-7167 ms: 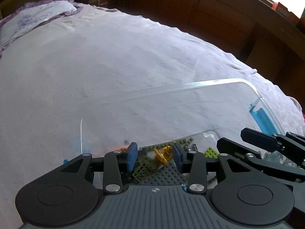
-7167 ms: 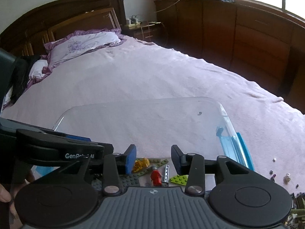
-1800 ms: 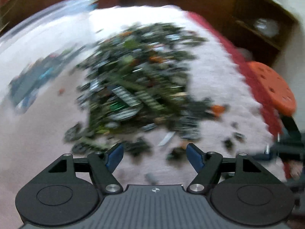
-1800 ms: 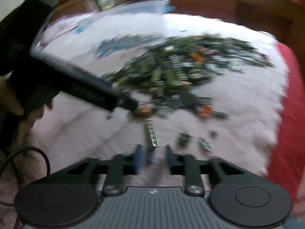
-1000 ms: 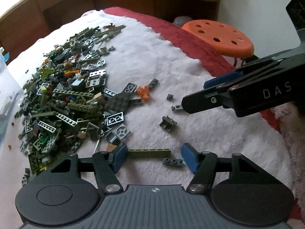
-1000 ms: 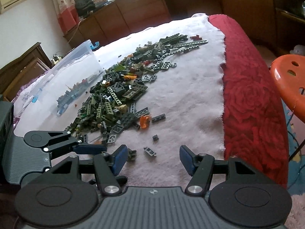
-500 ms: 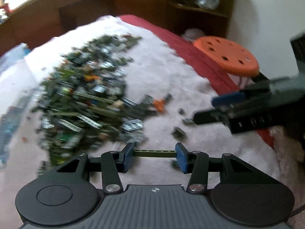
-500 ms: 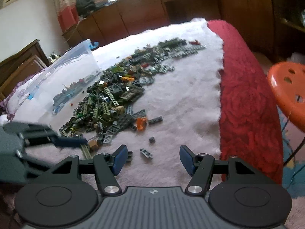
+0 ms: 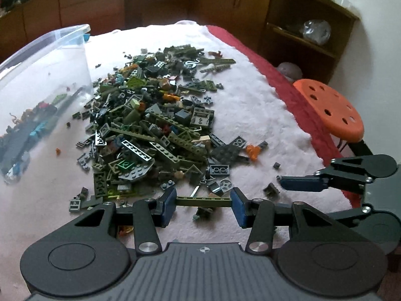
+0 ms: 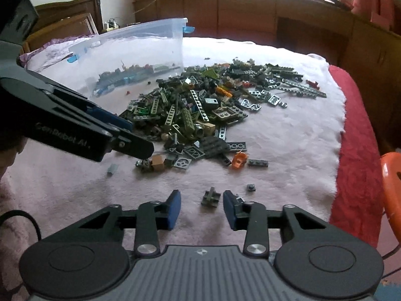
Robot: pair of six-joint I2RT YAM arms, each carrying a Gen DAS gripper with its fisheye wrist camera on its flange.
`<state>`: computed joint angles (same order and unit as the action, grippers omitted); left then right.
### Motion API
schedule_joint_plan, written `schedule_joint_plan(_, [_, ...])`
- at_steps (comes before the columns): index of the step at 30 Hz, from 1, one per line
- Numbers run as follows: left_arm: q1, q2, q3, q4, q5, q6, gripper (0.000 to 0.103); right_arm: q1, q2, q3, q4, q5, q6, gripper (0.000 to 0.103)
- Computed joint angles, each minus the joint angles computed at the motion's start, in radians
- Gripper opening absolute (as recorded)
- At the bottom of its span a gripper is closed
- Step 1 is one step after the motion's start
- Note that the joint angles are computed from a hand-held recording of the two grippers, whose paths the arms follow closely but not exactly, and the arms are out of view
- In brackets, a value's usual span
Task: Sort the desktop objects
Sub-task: 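Close the right tool on a small grey piece beside the pile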
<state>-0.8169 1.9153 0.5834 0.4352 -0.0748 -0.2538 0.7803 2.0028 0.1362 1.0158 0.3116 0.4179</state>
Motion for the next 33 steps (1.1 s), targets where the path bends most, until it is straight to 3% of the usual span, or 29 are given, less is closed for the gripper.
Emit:
schedule_joint_plan(18, [-0.016, 0.019, 0.009, -0.007, -0.005, -0.009, 0.048, -0.08, 0.164, 0.026, 0.14, -0.076, 0.044, 0.032])
schedule_joint_plan(21, [-0.019, 0.024, 0.015, -0.013, -0.005, -0.009, 0.048, -0.092, 0.163, 0.026, 0.142, -0.084, 0.109, 0.032])
schedule_joint_plan(25, [-0.021, 0.028, 0.019, -0.017, -0.007, -0.007, 0.048, -0.091, 0.121, 0.051, 0.052, -0.069, 0.233, 0.032])
schedule_joint_plan(29, [-0.017, 0.027, 0.015, -0.01, -0.004, -0.014, 0.048, -0.057, 0.12, 0.063, 0.018, -0.005, 0.243, 0.017])
schedule_joint_plan(33, [-0.012, 0.029, 0.014, -0.008, -0.004, -0.02, 0.048, -0.051, 0.134, 0.044, 0.072, 0.01, 0.232, 0.016])
